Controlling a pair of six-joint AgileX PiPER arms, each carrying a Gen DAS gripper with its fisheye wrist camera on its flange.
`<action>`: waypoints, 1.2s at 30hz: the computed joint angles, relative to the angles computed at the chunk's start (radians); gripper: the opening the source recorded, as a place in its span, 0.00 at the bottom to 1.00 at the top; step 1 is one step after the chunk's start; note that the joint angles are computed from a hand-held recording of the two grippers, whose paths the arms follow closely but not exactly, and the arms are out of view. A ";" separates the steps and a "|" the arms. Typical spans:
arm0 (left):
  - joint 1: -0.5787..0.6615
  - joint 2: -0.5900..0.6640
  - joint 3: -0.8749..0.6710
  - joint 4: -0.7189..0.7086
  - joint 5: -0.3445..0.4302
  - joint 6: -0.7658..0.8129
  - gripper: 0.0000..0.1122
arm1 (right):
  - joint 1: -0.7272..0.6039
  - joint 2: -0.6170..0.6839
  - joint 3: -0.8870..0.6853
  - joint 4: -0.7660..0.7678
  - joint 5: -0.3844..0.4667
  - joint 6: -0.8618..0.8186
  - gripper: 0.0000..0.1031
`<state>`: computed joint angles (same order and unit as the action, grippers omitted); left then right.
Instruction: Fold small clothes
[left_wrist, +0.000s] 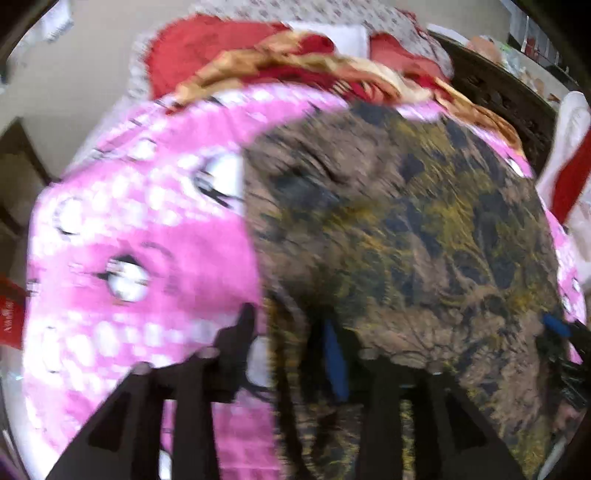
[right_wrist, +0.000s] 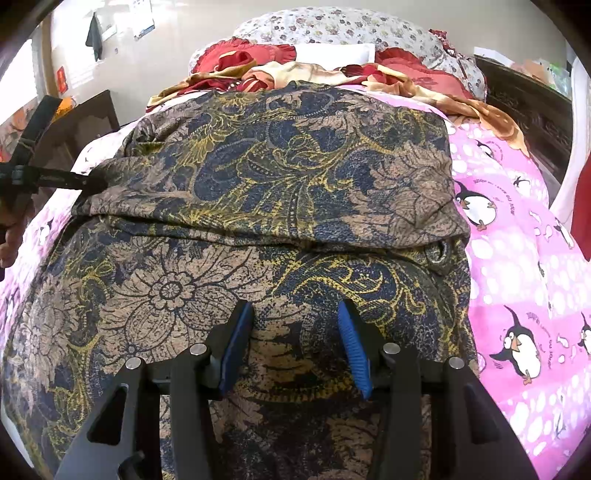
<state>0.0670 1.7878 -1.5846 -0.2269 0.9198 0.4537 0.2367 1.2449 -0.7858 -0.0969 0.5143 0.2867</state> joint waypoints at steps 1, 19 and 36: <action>0.008 -0.026 0.021 0.001 -0.036 -0.006 0.43 | -0.012 -0.014 -0.008 0.042 0.023 -0.040 0.41; -0.073 -0.033 0.277 -0.089 -0.357 -0.146 0.47 | -0.412 0.218 -0.239 0.462 0.107 -0.570 0.00; -0.079 -0.048 0.319 -0.127 -0.414 -0.111 0.54 | -0.295 0.517 -0.690 0.033 0.277 -0.115 0.10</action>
<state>-0.0117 1.7399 -1.2655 -0.3534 0.5060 0.3432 -0.0585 1.7616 -1.4753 -0.0638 0.7909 0.1713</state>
